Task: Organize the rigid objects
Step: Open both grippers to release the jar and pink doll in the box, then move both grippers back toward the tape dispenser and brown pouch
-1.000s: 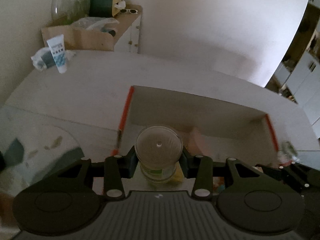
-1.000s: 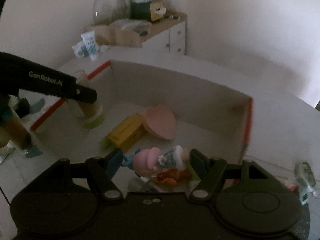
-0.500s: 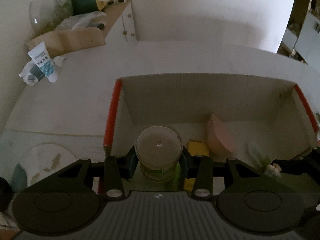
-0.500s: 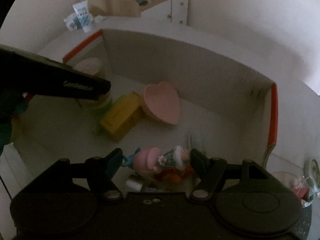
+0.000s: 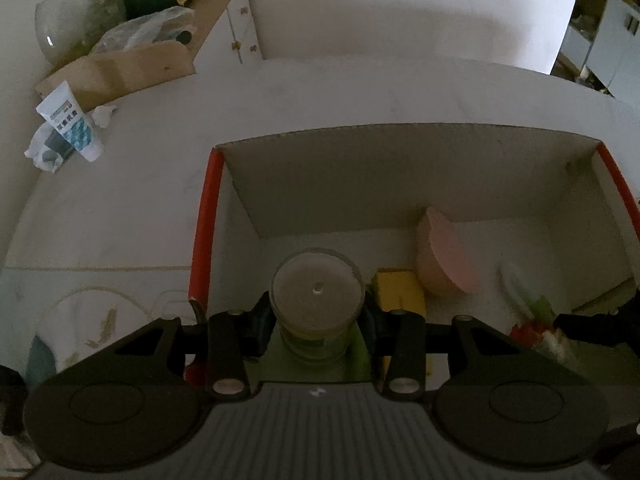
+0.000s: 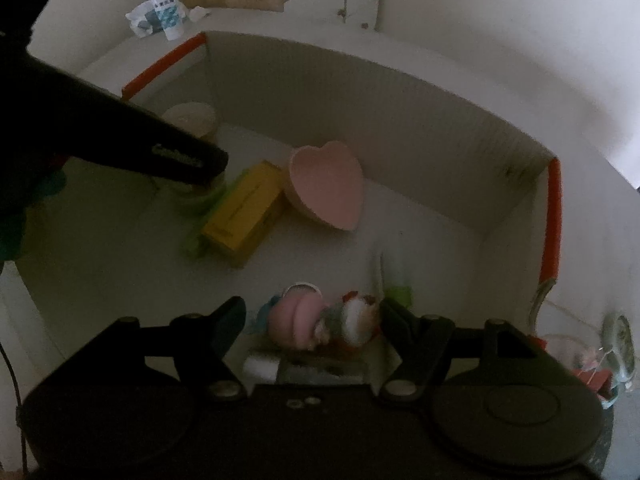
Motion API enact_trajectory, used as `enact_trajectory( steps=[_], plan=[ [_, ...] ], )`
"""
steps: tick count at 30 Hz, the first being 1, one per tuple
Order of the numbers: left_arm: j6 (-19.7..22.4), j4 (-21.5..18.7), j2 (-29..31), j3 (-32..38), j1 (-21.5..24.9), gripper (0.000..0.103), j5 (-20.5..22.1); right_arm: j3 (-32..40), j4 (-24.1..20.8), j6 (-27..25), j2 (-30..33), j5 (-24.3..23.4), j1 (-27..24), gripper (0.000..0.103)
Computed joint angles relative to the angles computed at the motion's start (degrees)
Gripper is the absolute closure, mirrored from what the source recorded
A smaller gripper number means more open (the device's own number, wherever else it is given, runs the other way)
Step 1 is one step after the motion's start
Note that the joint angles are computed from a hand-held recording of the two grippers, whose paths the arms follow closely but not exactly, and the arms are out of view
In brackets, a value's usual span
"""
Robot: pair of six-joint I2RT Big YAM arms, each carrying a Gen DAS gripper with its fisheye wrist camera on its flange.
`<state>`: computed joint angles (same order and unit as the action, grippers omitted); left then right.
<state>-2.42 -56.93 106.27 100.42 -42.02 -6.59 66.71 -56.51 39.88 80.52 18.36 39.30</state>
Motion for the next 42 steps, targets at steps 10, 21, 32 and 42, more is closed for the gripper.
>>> enact_trajectory(
  steps=[10, 21, 32, 42],
  plan=[
    [-0.7, 0.2, -2.0, -1.6, -0.2, 0.045, 0.7, -3.2, 3.5, -0.3, -3.7, 1.3, 1.0, 0.024],
    [-2.7, 3.2, -8.4, -7.5, -0.4, 0.037, 2.0, -7.7, 7.4, 1.6, -11.0, 3.2, 3.0, 0.021],
    [-5.6, 7.6, -16.6, -13.8, -3.6, 0.037, 1.2, -11.3, 9.2, 3.5, -19.7, 6.4, 6.4, 0.02],
    [-9.3, 8.7, -20.4, -15.7, -9.1, 0.037, -0.6, -13.6, 6.7, 5.1, -27.8, 9.9, 9.0, 0.014]
  ],
)
